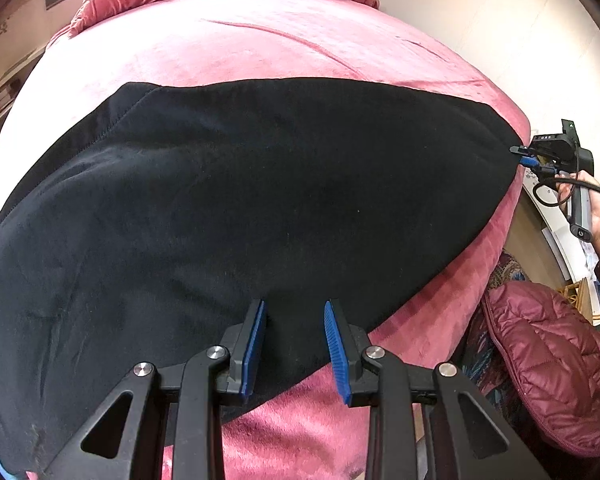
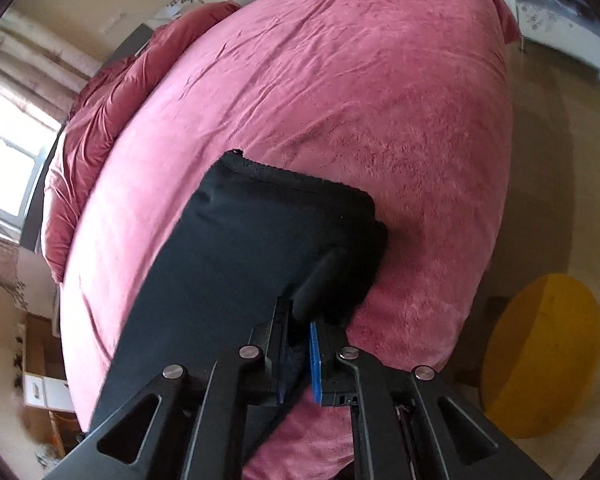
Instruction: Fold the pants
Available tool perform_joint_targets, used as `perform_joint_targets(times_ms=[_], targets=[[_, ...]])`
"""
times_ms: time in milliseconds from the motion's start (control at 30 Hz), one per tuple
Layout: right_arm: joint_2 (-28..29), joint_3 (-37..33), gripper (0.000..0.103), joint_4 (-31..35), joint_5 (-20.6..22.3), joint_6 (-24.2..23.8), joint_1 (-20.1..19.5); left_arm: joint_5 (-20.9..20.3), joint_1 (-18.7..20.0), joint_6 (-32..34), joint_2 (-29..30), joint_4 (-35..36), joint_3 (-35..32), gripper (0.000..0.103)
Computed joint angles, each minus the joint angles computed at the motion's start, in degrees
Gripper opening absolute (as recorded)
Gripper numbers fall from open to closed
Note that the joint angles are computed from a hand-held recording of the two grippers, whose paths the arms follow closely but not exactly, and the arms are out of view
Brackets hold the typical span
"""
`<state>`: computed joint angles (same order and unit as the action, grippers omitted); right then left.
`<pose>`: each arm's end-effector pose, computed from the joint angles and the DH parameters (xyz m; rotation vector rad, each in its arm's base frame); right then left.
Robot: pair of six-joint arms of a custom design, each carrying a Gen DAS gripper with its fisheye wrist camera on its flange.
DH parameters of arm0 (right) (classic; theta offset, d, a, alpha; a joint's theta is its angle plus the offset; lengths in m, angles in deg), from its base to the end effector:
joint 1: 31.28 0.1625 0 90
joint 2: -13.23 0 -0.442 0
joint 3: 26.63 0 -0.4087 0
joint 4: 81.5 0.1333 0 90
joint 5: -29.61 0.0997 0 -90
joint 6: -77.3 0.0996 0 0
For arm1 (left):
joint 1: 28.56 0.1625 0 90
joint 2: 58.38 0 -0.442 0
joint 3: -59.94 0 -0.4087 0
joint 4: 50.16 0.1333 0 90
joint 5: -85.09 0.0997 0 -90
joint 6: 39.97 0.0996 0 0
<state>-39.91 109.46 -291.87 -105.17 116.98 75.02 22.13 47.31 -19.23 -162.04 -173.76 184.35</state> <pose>0.1834 -0.4021 0.1150 -0.8398 -2.3542 1.2189 0.0768 -0.4264 0.3829 0.7247 2.5466 -0.2609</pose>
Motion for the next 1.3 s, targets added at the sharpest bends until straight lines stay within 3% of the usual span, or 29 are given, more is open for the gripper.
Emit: perform_joint_targets(times_ms=[100, 200, 333, 500, 667, 800, 867, 900, 933, 967, 1100, 1300], targets=[[-1.65, 0.79, 0.025, 4.68, -1.45, 2.32, 2.28, -0.36, 0.57, 0.47, -1.01, -0.28, 0.31, 0.031], [-2.52, -0.06, 0.026, 11.7, -0.5, 1.85, 5.86, -1.0, 1.48, 1.35, -2.26, -0.42, 0.2, 0.031], [0.98, -5.1, 0.026, 21.0, 7.3, -7.94, 10.94, -1.17, 2.65, 2.33, -4.51, -1.29, 0.64, 0.031], [12.09, -19.28, 0.028, 38.92, 13.5, -24.42, 18.16, -0.82, 3.59, 6.61, -7.15, -1.34, 1.05, 0.04], [21.16, -30.97, 0.044, 50.66, 13.98, -33.96, 21.27, 1.05, 4.0, 9.65, -7.63, -1.37, 1.37, 0.044], [24.9, -36.13, 0.045, 56.67, 11.93, -34.96, 21.4, 0.42, 5.28, 10.32, -6.59, -3.2, 1.62, 0.044], [26.04, -37.8, 0.039, 58.14, 11.36, -35.18, 20.98, -0.45, 5.8, 10.0, -6.0, -3.8, 1.59, 0.044], [26.57, -38.23, 0.03, 58.22, 10.77, -35.17, 21.0, -0.79, 6.09, 10.23, -5.87, -4.17, 1.57, 0.042], [26.83, -38.29, 0.01, 57.84, 10.12, -35.45, 21.01, -1.09, 6.29, 10.36, -5.81, -4.34, 1.53, 0.038], [26.94, -38.34, 0.004, 57.52, 9.73, -35.7, 21.0, -1.38, 6.55, 10.64, -5.93, -4.29, 1.35, 0.032], [26.35, -37.51, 0.001, 56.19, 10.08, -36.7, 21.27, -2.72, 7.47, 11.66, -6.18, -3.22, 0.5, 0.017], [23.44, -33.48, 0.001, 54.35, 12.07, -37.96, 21.95, -5.87, 9.14, 11.19, -6.76, 0.51, -1.38, 0.01]])
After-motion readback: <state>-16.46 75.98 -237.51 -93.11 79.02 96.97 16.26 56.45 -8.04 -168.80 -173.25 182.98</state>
